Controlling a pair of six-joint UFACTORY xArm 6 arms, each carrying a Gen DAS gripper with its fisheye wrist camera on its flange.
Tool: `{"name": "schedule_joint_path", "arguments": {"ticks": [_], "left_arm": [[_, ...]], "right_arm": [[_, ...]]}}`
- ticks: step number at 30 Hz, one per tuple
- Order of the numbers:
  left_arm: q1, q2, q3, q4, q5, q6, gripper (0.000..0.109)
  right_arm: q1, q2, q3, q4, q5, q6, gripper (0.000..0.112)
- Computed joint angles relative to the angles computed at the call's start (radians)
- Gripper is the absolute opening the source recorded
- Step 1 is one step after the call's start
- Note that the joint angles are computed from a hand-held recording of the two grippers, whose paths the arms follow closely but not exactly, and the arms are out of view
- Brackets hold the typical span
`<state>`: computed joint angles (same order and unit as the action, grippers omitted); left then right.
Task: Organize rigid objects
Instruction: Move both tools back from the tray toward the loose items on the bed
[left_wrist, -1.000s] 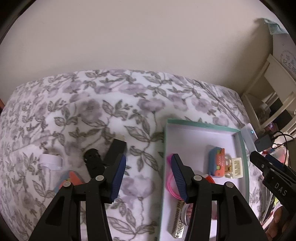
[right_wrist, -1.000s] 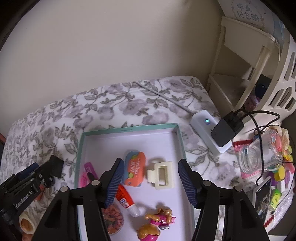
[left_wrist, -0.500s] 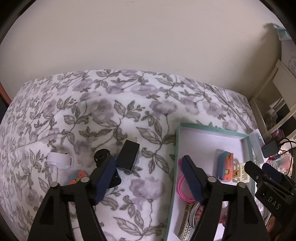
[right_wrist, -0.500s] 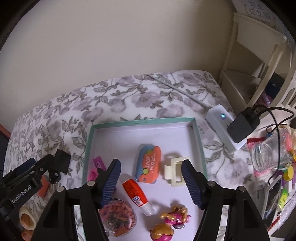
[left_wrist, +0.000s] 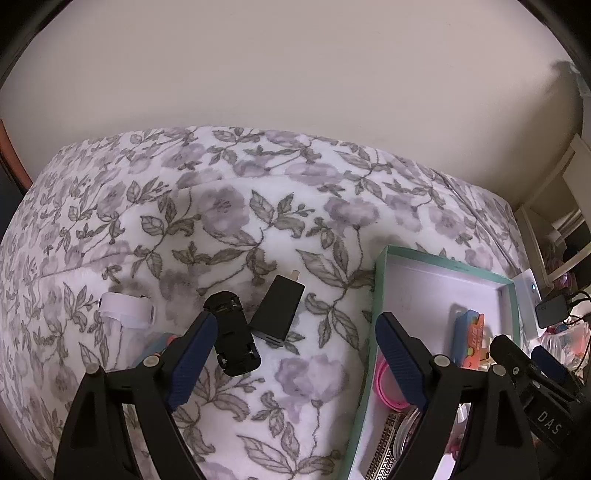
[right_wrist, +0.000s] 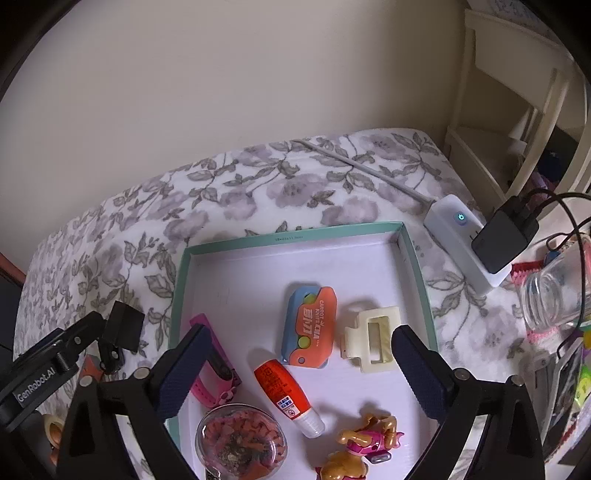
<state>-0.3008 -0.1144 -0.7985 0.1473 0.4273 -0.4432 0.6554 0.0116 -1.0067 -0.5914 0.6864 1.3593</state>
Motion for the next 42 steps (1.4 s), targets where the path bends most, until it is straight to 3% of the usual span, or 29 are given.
{"name": "schedule_joint_path", "arguments": {"ticks": [6, 12, 15, 19, 34, 42], "left_arm": [[0.010, 0.005, -0.001, 0.009, 0.005, -0.025, 0.089], [0.021, 0.007, 0.005, -0.061, -0.013, 0.022, 0.089], [0.028, 0.005, 0.007, -0.088, -0.021, 0.043, 0.103], [0.058, -0.003, 0.009, -0.128, -0.025, 0.076, 0.103], [0.340, -0.027, 0.020, -0.064, 0.006, 0.025, 0.103], [0.445, -0.004, 0.011, -0.131, 0.001, 0.077, 0.103]], "right_arm": [[-0.002, 0.012, 0.001, -0.002, -0.023, -0.007, 0.103], [0.002, 0.026, -0.009, -0.022, -0.030, 0.008, 0.103], [0.000, 0.035, -0.008, -0.014, -0.071, -0.002, 0.103], [0.025, 0.079, -0.058, -0.021, -0.072, -0.020, 0.103], [0.123, 0.312, -0.325, 0.036, -0.124, -0.149, 0.103], [0.147, 0.419, -0.444, 0.053, -0.159, -0.163, 0.102]]}}
